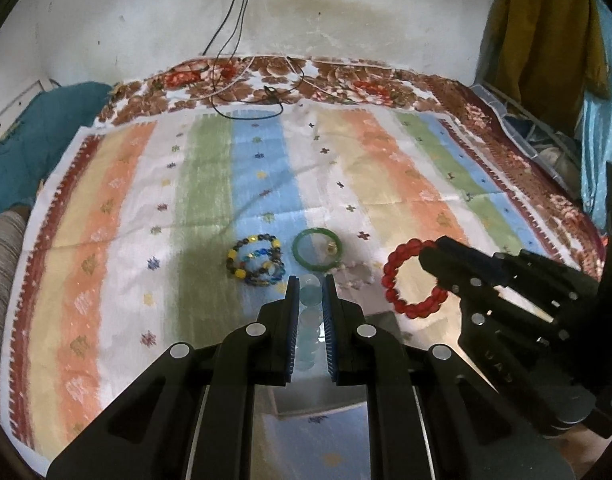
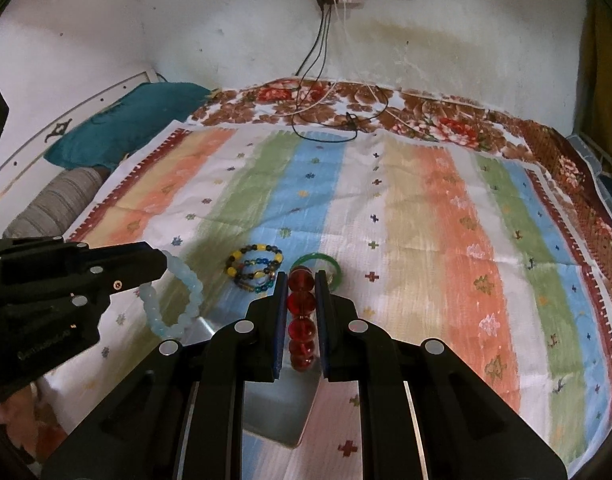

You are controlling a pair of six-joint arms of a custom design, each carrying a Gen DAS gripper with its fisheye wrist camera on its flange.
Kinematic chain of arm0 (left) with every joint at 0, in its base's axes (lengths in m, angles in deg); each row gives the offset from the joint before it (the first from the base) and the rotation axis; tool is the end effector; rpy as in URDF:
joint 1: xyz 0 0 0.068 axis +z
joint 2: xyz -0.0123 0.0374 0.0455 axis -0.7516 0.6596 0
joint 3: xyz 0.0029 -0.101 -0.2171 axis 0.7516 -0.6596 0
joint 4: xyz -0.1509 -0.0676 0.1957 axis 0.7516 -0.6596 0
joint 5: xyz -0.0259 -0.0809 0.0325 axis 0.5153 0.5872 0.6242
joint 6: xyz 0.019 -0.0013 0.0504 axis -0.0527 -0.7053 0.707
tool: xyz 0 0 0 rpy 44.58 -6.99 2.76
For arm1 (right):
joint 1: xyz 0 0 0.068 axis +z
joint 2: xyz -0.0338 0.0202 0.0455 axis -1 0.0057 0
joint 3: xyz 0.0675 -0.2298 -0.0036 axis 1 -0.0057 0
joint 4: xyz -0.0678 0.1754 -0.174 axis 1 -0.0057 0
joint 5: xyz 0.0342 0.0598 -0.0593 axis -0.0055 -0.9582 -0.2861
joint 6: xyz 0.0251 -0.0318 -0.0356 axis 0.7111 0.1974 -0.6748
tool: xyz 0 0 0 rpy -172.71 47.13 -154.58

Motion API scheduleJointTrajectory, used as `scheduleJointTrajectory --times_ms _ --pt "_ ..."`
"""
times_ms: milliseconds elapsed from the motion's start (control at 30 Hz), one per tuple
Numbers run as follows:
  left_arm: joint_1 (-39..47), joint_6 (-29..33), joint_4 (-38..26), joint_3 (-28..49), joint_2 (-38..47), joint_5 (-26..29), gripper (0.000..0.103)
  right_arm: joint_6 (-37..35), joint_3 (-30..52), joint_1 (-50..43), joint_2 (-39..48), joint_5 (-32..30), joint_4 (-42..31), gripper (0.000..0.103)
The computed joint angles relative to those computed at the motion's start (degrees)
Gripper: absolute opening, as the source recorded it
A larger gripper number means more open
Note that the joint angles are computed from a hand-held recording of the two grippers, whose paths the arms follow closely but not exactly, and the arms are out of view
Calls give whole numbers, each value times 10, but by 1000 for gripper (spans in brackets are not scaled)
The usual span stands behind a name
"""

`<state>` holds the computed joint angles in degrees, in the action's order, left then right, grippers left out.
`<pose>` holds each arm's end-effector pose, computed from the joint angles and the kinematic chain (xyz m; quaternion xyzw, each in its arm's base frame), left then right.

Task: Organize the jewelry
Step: 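Drop the red bracelet into the tin with the right tool while the left drops the blue one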

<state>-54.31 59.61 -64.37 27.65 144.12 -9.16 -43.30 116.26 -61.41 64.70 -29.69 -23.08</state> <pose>0.2591 -0.0351 0.2947 0.1520 0.9256 -0.1264 0.3229 0.2163 0.1055 0.2719 -0.0368 0.9158 0.0316 0.3987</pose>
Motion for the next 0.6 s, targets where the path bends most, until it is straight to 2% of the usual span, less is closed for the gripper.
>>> scheduleJointTrajectory --times_ms 367,533,567,600 --pt "-7 3 -9 -41 -49 -5 11 26 -27 29 -41 -4 -34 14" --pt "-8 2 -13 -46 -51 -17 13 35 -32 30 -47 -26 -47 15" --pt "-7 0 -13 -45 -47 -24 15 36 -30 29 -47 -27 -50 17" --pt "-3 -1 -14 -42 -42 -26 18 37 -29 28 -47 -24 -51 26"
